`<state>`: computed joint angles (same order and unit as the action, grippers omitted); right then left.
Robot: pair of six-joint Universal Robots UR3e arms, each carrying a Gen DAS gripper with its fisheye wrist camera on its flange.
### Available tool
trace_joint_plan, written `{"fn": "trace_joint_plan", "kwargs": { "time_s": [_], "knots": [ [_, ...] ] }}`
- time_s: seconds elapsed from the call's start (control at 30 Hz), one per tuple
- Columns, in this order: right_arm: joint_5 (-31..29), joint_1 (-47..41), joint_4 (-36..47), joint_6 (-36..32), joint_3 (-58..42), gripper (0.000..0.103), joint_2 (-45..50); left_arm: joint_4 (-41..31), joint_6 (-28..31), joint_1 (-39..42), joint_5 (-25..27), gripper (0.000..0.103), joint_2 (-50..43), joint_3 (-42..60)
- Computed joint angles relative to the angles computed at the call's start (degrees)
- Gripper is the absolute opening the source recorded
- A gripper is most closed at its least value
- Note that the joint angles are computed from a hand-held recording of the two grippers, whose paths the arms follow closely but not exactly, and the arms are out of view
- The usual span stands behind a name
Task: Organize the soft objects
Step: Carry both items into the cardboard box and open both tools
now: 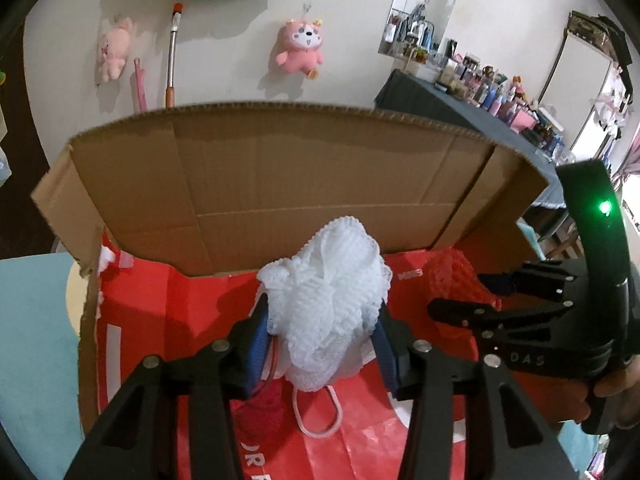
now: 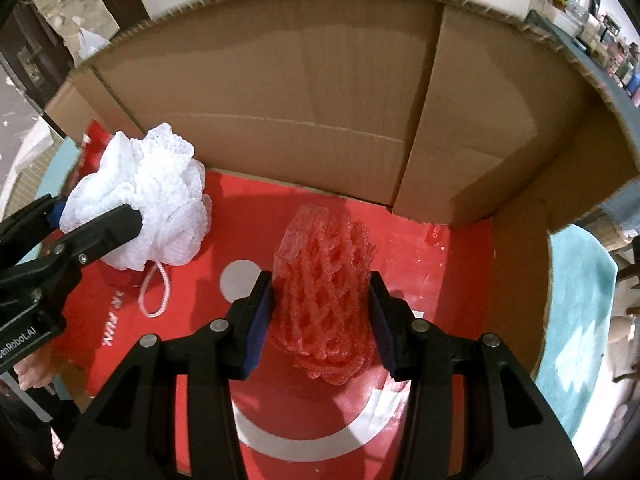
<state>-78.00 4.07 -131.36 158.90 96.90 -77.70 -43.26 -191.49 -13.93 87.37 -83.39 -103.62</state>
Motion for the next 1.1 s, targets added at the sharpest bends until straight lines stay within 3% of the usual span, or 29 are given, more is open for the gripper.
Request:
{"fn": "trace_joint_plan", "kwargs": {
  "time_s": [0.37,0.5,0.63,0.97,1.1],
  "knots": [
    [-1.2,1.2,1.7,1.9,-5.5,0.049,4.3,0.1,-0.3,0.5,0.6,0.067,0.1,-1.1],
    [-0.7,0.5,2.0,1.7,-5.6,0.051,4.3,0.3,-0.2,0.5,1.2,0.077,1.3,-1.7],
    [-0.3,0.0,2.6,1.3,-5.7,0.055,3.8,-0.3,0.2,0.4,2.2,0.093,3.4,-2.8],
    [-0.4,0.2,1.7,-0.5,-3.1,0.070,0.3,-6.3,3.6,-1.4,8.2,0.100,8.2,-5.0],
    [-0.4,0.1,2.0,-0.9,-1.6,0.070,-1.6,-7.9,5.5,-1.7,10.2,0.099,8.8,-5.8]
  ]
}}
